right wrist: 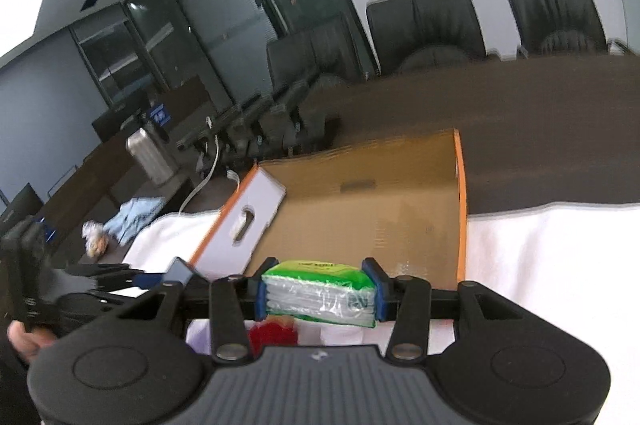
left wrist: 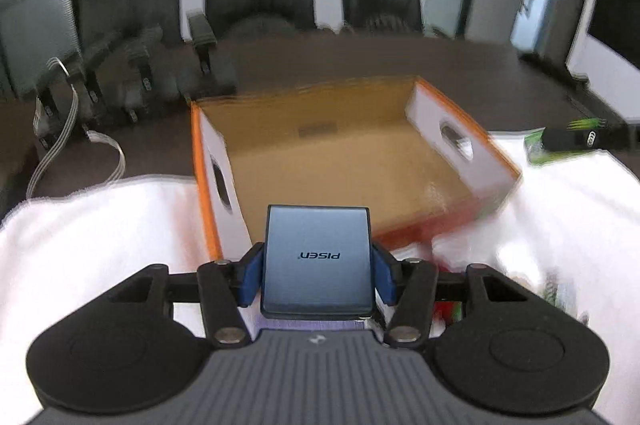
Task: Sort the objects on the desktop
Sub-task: 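Lower both held items into the cardboard box and open both tools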
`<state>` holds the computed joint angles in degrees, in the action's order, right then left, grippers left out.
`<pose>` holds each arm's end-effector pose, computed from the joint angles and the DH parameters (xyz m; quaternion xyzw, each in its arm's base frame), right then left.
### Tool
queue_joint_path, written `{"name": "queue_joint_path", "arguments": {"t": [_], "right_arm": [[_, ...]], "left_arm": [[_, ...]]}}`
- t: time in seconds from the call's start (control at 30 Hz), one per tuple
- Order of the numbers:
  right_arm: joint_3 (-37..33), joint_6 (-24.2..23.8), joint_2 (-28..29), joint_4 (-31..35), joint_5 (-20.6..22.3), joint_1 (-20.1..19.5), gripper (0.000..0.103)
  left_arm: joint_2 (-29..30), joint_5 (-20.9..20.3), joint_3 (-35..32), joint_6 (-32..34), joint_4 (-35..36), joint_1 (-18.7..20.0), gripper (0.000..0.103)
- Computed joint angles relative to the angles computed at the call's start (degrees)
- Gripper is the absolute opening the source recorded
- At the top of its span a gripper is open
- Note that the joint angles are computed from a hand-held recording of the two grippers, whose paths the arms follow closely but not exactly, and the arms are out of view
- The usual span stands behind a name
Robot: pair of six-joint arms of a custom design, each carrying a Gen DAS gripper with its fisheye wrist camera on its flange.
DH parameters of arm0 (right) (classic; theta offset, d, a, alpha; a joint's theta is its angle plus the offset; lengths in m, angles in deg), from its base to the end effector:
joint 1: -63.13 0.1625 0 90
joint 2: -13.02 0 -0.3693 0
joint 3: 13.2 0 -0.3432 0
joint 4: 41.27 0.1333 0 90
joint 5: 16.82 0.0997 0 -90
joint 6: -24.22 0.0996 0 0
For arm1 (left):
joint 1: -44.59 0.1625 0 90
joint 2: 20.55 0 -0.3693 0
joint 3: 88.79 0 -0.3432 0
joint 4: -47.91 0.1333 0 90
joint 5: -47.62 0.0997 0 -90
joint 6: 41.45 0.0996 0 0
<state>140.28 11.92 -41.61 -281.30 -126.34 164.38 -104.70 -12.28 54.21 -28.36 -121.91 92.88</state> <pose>0.1560 -0.2714 0.1434 0.1097 -0.8851 0.4243 0.1568 -0.0888 -0.3751 0.1914 0.3950 0.8648 -0.2334 0.2040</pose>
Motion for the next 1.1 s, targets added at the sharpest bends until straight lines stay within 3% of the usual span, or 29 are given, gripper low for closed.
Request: {"name": "queue_joint_path", "arguments": {"t": [0.13,0.23,0.43,0.6,0.73,0.97,1.03,1.1], "right_arm": [[-9.4,-6.8,4.4,-0.9,-9.2,3.9,0.044],[-17.4,-13.4,9.6,-1.4,-14.8,4.5,0.044],[-30.2,-14.6,14.5,9.5,-16.8,0.1,0.044],[-40.8,-20.1,21.2,12.9,-22.3,-2.7,0.044],[-47.1,-24.1,25.3,15.1,-25.8,-3.9,0.044],[-49.9,-20.0,25.6,23.2,-29.7,-4.1,0.046],[-49.2,-15.8,23.9,29.5,-30.2,-4.5,0.058],[-47.8,-15.1,23.0,29.3,-30.3,-4.1,0.061]], "left_arm": [[6.9,0.7,-6.6,-2.8,-2.9,-0.8,0.055],[14.8,1.9,-12.6,-5.4,-4.1,0.0,0.055],[29.5,6.7,-24.9,-8.8,-1.2,4.0,0.055],[38.2,12.4,-33.0,-6.1,-0.7,6.4,0.055],[41.4,14.3,-35.8,-6.1,-0.3,7.8,0.055],[40.3,12.1,-35.4,-8.3,-0.1,8.2,0.057],[38.3,11.6,-34.5,-9.1,1.4,7.6,0.067],[35.0,9.5,-32.8,-9.5,3.1,6.9,0.080]]}}
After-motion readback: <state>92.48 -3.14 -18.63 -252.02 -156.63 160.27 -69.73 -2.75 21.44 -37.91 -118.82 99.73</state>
